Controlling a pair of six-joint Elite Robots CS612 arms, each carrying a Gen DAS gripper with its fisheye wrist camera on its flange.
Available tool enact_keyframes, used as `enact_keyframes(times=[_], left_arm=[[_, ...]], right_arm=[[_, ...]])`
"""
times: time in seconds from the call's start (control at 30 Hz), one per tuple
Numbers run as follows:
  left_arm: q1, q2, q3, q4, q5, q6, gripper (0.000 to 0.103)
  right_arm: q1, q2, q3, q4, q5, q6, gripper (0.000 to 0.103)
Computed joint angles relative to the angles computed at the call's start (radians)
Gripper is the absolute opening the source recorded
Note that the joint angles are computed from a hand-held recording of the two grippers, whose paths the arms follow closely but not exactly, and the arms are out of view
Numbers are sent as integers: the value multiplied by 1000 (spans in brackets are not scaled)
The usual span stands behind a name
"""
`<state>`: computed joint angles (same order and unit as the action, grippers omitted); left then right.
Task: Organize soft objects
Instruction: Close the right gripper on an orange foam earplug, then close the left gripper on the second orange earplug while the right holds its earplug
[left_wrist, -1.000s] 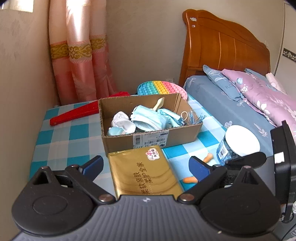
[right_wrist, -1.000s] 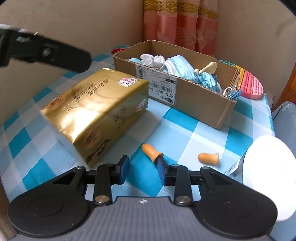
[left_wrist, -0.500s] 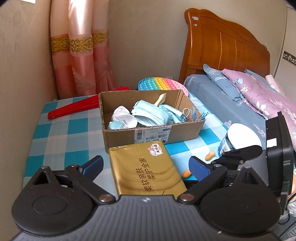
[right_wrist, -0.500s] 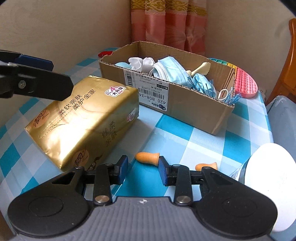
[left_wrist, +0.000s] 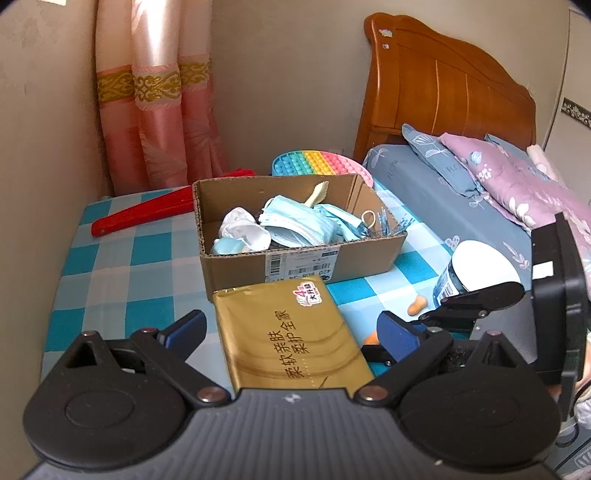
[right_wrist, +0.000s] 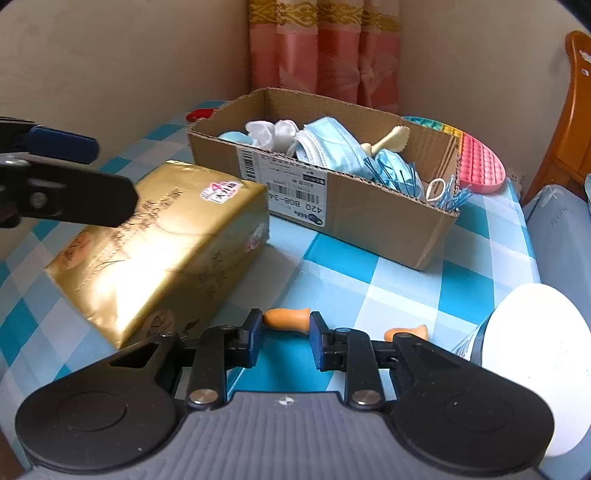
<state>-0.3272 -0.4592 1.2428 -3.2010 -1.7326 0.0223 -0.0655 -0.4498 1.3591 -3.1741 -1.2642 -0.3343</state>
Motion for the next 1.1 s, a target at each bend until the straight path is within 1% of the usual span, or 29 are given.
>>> enact_keyframes(times=[0.2,0.3,0.53,0.63,0.7,0.83,0.9,0.93,1.03,1.1], left_arm=[[-11,-5,-1,7,-1,45,98],[-20,-7,-2,4,-12,72,98],[-52,6,-36,43,-42,154,96],[-66,22,-66,87,-52,174,87],[-75,35,-89,123,-50,183,76],[-88,63,-134,178,-53,198,68],[-93,74,-155,207,-49,197,60],[-95,80,-164,220,-44,193,58],[-100,93,-189,250,-39,170,57],[-105,101,-203,266,-17,159,56]], right_arm=[[-16,-29,56,-35,40,-45,31],[-26,-45,90,-50,52,-60,31],[-52,-68,155,-92,58,-59,31],[-62,-73,177,-113,62,-57,31],[-69,-75,187,-121,67,-53,31],[-81,-77,202,-132,80,-55,31],[-85,-75,204,-132,84,-54,31],[-85,-73,203,-129,85,-54,31],[-89,-69,202,-125,92,-55,31],[-91,-66,199,-125,100,-54,31]])
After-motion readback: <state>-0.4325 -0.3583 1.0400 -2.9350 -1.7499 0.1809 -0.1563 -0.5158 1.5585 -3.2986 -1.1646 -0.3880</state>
